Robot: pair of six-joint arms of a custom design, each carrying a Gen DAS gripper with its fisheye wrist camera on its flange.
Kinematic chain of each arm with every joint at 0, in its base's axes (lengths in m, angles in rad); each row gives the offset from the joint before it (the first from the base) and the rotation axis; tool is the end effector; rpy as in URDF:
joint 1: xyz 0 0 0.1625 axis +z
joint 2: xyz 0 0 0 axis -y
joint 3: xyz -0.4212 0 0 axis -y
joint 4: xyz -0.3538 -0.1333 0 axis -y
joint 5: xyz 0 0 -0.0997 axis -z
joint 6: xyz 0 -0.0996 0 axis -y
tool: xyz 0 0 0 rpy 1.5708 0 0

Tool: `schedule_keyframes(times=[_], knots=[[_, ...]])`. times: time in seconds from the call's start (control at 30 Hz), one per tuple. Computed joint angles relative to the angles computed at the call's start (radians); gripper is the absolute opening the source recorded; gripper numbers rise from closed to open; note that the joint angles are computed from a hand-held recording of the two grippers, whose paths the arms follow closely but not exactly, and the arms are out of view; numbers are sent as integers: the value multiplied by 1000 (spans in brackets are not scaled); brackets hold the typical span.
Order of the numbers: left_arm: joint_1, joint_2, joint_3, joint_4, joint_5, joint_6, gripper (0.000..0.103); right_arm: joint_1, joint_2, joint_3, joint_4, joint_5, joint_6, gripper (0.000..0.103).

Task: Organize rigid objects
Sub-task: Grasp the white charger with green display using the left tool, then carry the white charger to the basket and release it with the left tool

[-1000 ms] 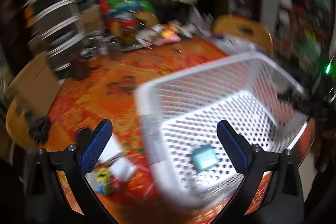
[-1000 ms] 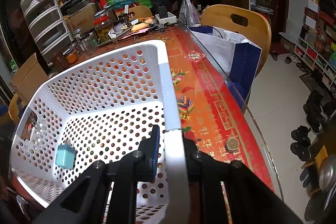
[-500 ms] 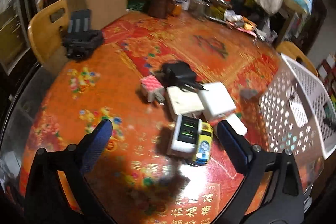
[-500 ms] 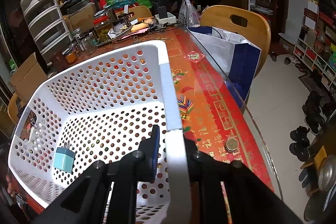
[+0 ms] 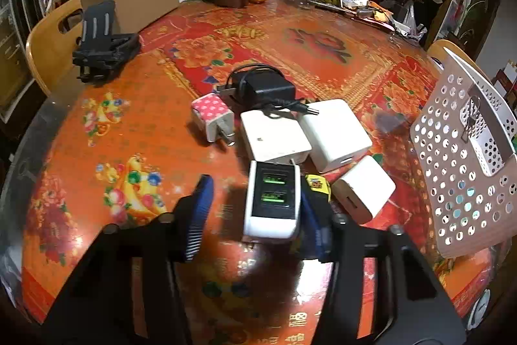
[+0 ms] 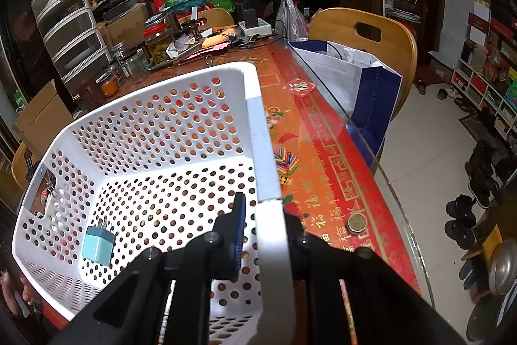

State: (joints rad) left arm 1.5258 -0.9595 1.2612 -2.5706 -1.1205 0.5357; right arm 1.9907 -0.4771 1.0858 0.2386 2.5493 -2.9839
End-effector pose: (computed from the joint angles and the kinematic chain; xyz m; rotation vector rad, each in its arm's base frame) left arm 0.1444 -0.7208 0.3977 0.5058 2.4063 -0.7288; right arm 0.3017 -0.5514 0.0459 -0.1488 -2.1950 1.1094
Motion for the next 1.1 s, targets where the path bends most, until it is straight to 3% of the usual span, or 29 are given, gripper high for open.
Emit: schedule_keyframes(times=[0.1,0.7,1.1], knots=[[-5,4,12,-25,18,8,27,0,2,-2,0,-1,1,13],[-15,-23,62,-191,39,26,26,-1,-3,1,-6,-1,-7,13],[-54,-33,75,-226,59,61,26,-2,-7,5,-7,-6,-20,13]])
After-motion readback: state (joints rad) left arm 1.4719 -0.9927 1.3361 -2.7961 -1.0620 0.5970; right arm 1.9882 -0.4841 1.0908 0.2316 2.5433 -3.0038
